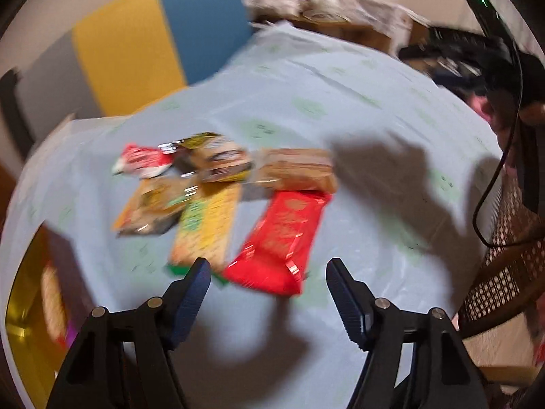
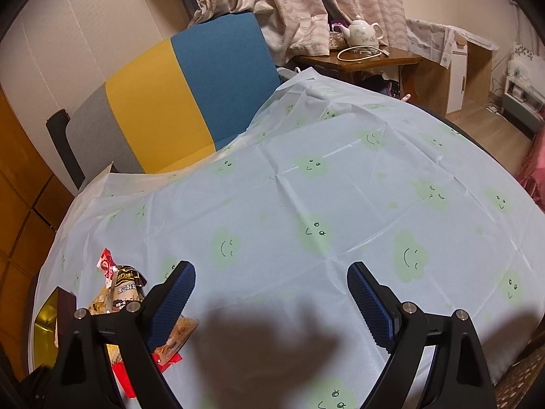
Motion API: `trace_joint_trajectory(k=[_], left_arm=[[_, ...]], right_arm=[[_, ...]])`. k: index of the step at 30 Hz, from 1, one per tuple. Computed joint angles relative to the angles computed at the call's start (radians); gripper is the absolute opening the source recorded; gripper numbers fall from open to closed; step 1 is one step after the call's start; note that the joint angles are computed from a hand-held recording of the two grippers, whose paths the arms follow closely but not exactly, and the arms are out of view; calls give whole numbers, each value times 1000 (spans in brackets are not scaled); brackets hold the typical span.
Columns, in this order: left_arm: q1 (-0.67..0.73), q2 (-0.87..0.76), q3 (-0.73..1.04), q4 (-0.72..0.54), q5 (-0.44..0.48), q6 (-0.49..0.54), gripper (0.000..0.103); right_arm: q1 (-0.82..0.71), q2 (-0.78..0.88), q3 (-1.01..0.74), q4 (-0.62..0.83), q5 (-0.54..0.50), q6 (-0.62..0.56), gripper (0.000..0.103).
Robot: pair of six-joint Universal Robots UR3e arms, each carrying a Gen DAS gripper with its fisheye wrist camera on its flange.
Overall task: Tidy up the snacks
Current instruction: 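Reach the left gripper to the large red packet and close on it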
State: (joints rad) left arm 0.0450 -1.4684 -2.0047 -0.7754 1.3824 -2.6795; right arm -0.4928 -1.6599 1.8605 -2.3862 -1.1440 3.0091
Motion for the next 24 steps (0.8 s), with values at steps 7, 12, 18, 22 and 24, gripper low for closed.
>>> trace_joint_trajectory(k=[7,12,18,22,24], left_arm=[[-88,-240,179,-22,46,9,72],[-121,-352,251,-11,97,3,72],[-113,-328,211,27,50,-11,47],[-96,-185,33,94,43,-46,46],[-74,-98,-68,121,38,-65,46]], right_arm=[[-5,7,-7,6,14,-7,92],[0,13,-12,9,17,-12,92],[10,25,-21,6,7,-11,92],[16,29,-24,9,-2,-12,92],[21,34,-30,19,-5,-18,92]])
